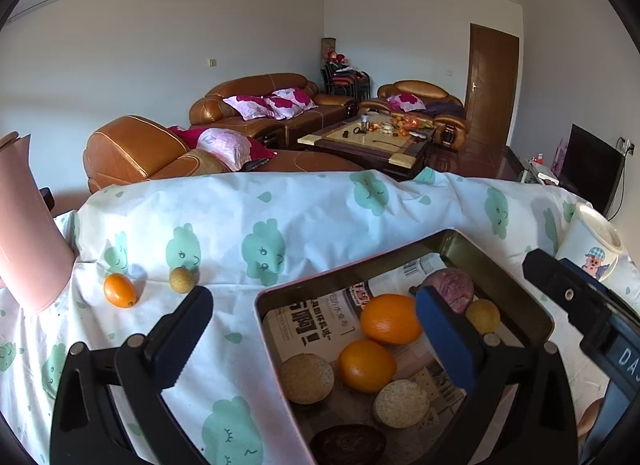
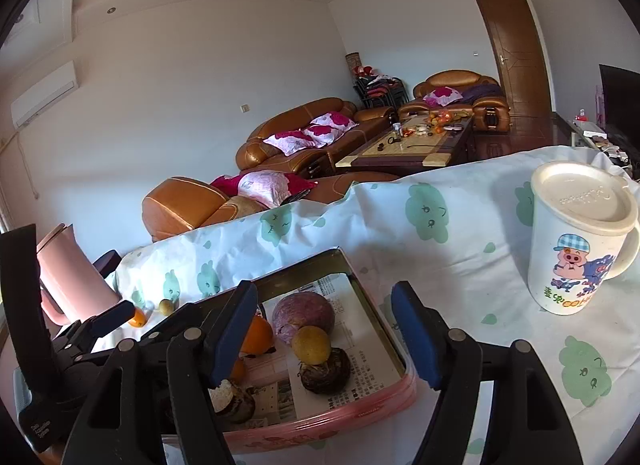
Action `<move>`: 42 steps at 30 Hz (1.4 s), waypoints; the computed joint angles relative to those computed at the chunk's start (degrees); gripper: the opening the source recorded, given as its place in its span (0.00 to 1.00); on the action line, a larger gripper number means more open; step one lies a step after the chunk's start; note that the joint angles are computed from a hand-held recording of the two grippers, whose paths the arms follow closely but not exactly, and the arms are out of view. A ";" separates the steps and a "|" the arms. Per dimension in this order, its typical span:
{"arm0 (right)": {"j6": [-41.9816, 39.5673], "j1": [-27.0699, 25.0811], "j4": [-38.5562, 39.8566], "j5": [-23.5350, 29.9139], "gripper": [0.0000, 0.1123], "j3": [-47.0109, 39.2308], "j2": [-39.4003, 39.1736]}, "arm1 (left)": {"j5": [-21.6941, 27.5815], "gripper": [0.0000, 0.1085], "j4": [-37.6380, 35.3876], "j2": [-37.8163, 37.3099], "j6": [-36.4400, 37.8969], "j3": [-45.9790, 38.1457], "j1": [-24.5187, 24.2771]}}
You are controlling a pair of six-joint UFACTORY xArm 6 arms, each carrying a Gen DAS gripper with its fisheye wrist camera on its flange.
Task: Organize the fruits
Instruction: 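Lower the kiwi and orange into the pink tin box and open both tools, then move both tools back toward the last orange and kiwi on the cloth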
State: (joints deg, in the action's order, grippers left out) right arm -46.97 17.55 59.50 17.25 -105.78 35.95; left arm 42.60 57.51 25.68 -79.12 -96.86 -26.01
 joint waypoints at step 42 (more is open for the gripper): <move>51.92 8.80 -55.31 -19.73 0.64 13.15 -2.45 | 6.58 0.95 8.71 -20.08 -9.89 27.89 7.72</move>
